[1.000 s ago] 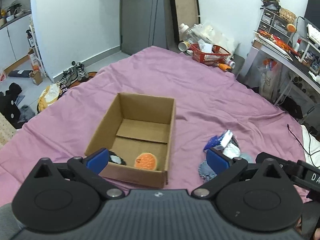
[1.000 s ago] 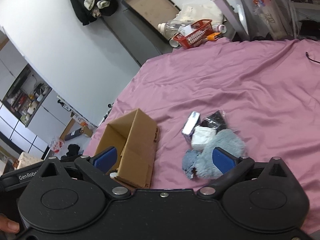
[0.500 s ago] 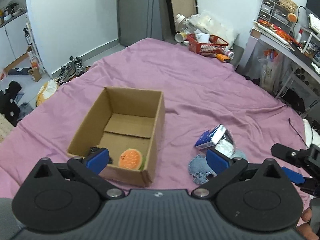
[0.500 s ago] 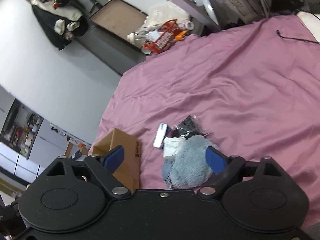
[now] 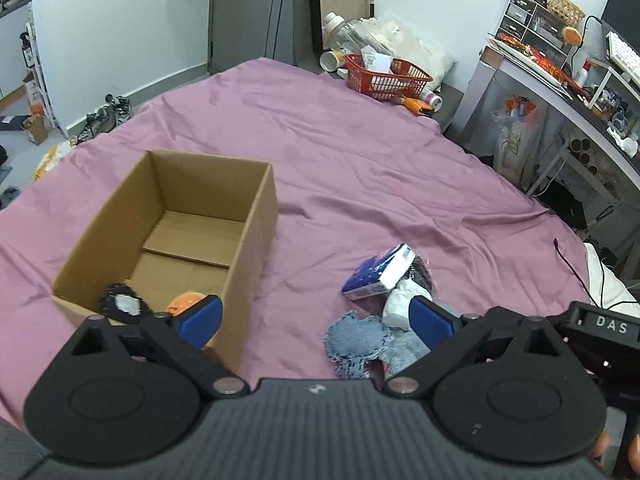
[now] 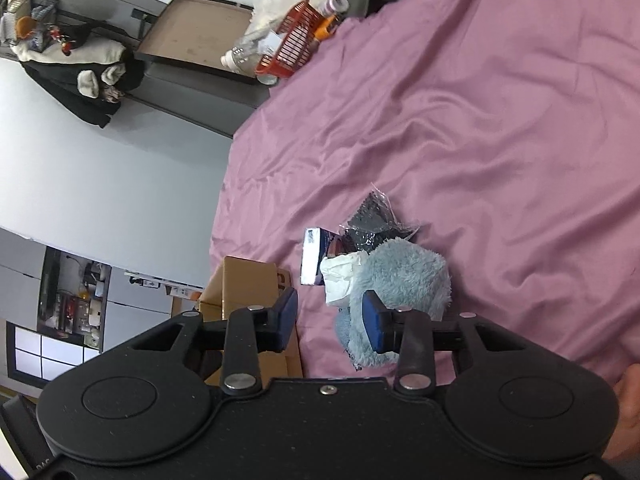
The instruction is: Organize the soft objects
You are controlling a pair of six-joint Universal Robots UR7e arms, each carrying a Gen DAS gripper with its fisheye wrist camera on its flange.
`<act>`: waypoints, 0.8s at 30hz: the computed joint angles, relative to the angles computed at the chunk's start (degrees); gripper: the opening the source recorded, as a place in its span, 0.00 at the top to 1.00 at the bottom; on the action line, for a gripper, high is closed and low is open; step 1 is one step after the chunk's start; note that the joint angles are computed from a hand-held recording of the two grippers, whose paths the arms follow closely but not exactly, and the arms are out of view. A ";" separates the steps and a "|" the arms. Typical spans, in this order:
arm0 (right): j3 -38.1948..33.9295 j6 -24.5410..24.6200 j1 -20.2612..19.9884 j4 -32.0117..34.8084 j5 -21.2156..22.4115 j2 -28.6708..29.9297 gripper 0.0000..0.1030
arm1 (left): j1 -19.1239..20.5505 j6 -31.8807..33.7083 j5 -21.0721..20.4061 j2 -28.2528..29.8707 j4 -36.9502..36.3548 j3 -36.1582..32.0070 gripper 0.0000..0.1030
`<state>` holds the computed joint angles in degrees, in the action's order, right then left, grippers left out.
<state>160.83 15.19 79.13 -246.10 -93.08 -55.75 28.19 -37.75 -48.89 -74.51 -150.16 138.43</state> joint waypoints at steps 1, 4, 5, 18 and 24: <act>-0.59 0.20 0.21 1.42 -0.65 -0.25 0.64 | 0.32 0.20 -0.25 0.68 -1.00 0.00 0.05; -2.13 1.12 0.71 4.05 -2.65 -0.19 0.64 | 1.60 0.78 -1.71 2.43 -3.48 -0.26 0.10; -2.49 1.45 0.78 4.85 -3.27 -0.23 0.64 | 2.04 0.98 -2.25 2.89 -4.26 -0.33 0.11; -3.96 3.85 2.50 7.94 -11.99 0.09 0.47 | 4.20 0.49 -7.74 6.81 -7.59 -1.10 0.45; -3.24 5.04 1.07 6.35 -12.91 0.81 0.45 | 3.27 0.26 -9.50 8.92 -8.95 -1.37 0.48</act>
<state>157.59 20.24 80.20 -239.75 -105.99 -54.94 31.46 -37.49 -58.38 -65.59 -159.11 137.07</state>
